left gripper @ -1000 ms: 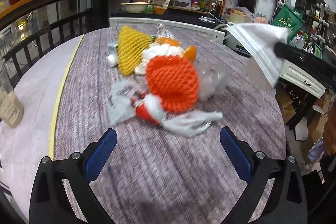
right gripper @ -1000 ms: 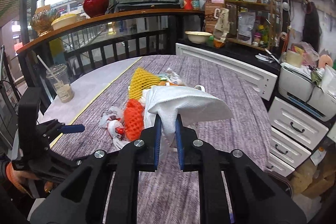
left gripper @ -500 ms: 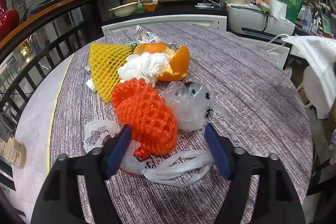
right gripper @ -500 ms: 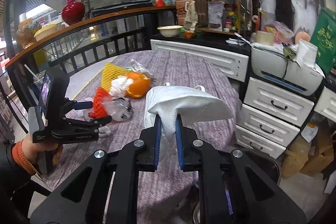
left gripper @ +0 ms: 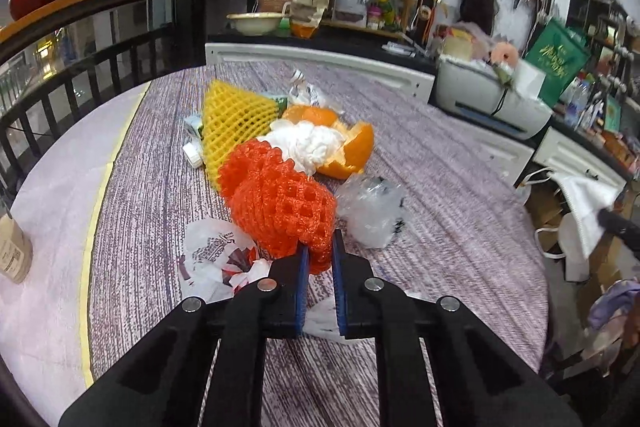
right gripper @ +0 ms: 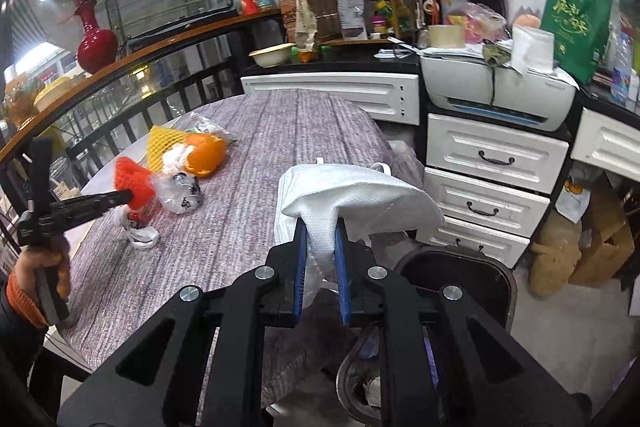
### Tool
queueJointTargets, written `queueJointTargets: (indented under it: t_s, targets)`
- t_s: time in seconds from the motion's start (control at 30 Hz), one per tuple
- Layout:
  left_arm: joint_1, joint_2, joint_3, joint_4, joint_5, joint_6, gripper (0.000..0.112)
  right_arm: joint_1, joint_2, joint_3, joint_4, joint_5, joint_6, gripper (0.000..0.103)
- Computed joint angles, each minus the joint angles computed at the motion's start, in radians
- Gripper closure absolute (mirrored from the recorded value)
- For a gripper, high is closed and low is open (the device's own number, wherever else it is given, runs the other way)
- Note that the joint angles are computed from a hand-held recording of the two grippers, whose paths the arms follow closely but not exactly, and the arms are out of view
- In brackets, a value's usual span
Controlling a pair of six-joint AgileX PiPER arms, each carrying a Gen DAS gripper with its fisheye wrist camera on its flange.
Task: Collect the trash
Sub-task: 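Carry the mask and orange net over the bin and release both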
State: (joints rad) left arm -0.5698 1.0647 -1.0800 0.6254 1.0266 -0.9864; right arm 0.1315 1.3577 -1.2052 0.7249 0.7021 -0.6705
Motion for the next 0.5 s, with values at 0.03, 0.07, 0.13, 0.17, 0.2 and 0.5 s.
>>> queueJointTargets:
  t_s: [0.03, 0.07, 0.13, 0.17, 0.2, 0.5]
  targets:
    - [-0.029, -0.014, 0.001, 0.015, 0.007, -0.024, 0.101, -0.011, 0.0, 0.004, 0.004, 0.001, -0.004, 0.089]
    - [-0.059, -0.024, -0.003, 0.029, 0.016, -0.044, 0.101, -0.022, 0.0, 0.01, 0.01, 0.001, -0.01, 0.089]
    - [-0.126, -0.033, -0.017, 0.064, 0.045, -0.086, 0.101, -0.053, -0.004, 0.025, 0.022, 0.001, -0.023, 0.089]
    - [-0.167, -0.034, -0.028, 0.086, 0.062, -0.109, 0.101, -0.065, -0.005, 0.03, 0.028, 0.001, -0.028, 0.089]
    - [-0.194, -0.029, -0.04, 0.097, 0.069, -0.122, 0.101, -0.085, -0.006, 0.039, 0.04, 0.003, -0.035, 0.089]
    - [-0.329, 0.087, -0.115, 0.096, 0.005, -0.162, 0.101, -0.182, -0.008, 0.106, 0.04, -0.022, -0.076, 0.089]
